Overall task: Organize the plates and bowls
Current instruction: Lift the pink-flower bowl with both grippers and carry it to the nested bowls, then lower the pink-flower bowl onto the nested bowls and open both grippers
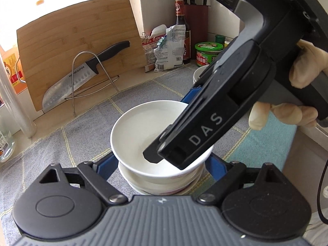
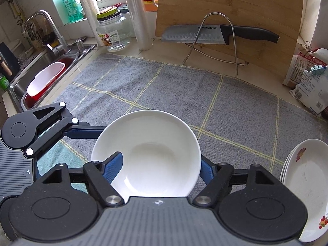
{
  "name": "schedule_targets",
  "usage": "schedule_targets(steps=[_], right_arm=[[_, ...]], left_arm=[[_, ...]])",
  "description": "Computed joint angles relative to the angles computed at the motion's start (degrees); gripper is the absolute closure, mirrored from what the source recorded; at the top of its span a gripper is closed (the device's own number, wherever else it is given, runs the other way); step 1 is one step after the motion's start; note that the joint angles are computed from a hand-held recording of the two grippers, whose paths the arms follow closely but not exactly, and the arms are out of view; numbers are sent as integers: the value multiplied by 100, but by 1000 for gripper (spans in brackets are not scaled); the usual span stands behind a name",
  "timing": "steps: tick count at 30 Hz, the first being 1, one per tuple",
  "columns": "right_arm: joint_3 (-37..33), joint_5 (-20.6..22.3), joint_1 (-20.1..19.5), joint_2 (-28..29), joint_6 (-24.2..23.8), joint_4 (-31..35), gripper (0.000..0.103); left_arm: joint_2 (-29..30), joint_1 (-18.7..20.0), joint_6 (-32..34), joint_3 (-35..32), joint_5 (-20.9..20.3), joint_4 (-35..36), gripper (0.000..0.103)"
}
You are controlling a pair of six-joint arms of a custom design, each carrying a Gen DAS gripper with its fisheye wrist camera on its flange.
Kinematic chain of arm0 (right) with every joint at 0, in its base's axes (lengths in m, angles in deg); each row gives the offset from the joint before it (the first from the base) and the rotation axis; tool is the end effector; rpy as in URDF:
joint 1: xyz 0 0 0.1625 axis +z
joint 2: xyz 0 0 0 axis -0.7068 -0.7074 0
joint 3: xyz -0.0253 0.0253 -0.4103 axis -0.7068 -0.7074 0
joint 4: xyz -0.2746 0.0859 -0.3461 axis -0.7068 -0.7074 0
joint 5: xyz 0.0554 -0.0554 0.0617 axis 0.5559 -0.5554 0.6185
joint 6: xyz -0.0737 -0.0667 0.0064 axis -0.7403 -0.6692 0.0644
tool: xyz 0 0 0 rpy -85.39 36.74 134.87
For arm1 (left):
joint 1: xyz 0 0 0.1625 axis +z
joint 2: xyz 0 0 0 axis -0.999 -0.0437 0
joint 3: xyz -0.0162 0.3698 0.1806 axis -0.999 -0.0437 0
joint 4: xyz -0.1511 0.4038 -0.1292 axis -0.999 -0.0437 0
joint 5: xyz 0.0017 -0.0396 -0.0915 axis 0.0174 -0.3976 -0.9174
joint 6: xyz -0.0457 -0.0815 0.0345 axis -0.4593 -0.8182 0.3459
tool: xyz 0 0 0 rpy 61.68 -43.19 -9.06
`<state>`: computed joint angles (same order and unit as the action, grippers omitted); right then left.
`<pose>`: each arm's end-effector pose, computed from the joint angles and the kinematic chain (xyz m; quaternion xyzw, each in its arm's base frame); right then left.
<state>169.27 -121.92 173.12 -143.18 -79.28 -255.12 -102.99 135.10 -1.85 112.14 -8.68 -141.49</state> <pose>0.3096 -0.2744 0.0296 0.2071 -0.9226 0.2077 0.2504 -0.0434 -0.2982 0.2341 0.5687 0.7863 -0.1757 0.1654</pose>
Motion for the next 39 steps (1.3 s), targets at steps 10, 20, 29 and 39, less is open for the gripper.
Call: schedule_targets(steps=[10, 20, 29, 39], right_arm=[[-27, 6, -40, 68, -39, 14, 21], [-81, -66, -21, 108, -65, 133, 19], [-79, -28, -50, 104, -125, 107, 16], [-54, -114, 87, 184, -274, -99, 0]], left_arm=[[188, 75, 20, -34, 24, -62, 12], [291, 156, 64, -89, -38, -66, 12], [437, 272, 86, -178, -108, -56, 11], [249, 212, 140, -104, -35, -30, 10]])
